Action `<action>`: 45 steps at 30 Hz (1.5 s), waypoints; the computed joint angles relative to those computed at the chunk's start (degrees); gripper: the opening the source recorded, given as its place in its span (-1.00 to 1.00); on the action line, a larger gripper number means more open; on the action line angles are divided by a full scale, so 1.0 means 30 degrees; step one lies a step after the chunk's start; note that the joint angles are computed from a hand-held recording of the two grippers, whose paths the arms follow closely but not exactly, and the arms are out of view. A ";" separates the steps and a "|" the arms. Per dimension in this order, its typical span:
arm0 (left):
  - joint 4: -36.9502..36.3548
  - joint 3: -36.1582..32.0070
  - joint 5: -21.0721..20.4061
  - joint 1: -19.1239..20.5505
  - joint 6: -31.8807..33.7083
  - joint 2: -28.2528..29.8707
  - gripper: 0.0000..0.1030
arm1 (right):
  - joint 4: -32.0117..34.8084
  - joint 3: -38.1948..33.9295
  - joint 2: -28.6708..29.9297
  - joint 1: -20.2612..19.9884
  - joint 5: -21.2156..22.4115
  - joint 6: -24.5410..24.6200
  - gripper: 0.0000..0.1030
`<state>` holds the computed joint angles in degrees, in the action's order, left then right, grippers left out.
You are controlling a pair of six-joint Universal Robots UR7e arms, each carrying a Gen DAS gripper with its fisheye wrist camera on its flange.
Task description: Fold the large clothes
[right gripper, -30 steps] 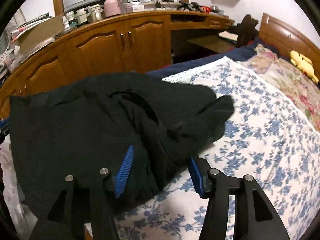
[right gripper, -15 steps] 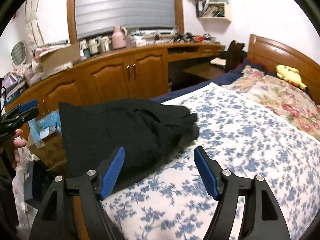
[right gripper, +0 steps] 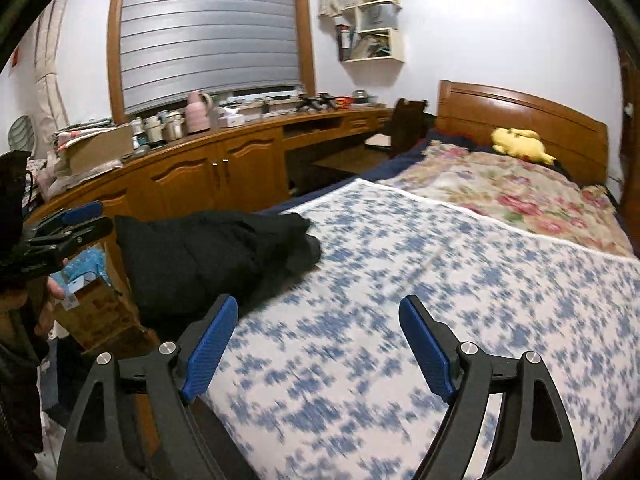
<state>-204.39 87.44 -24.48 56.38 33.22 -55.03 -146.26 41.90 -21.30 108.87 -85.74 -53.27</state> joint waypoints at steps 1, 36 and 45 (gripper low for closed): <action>0.0483 -0.0098 -0.0261 -0.0013 -0.0413 0.0262 0.63 | -0.0709 0.1005 -0.0557 -0.0152 -0.0053 0.0029 0.66; 0.4350 -0.2771 -0.2973 -0.2568 -0.4235 0.4943 0.63 | -1.5424 1.4984 -0.8098 -0.1826 -0.1780 0.3955 0.69; 0.4132 -0.2713 -0.2911 -0.2674 -0.4202 0.5006 0.63 | -1.5438 1.4746 -0.7804 -0.2053 -0.1806 0.4234 0.69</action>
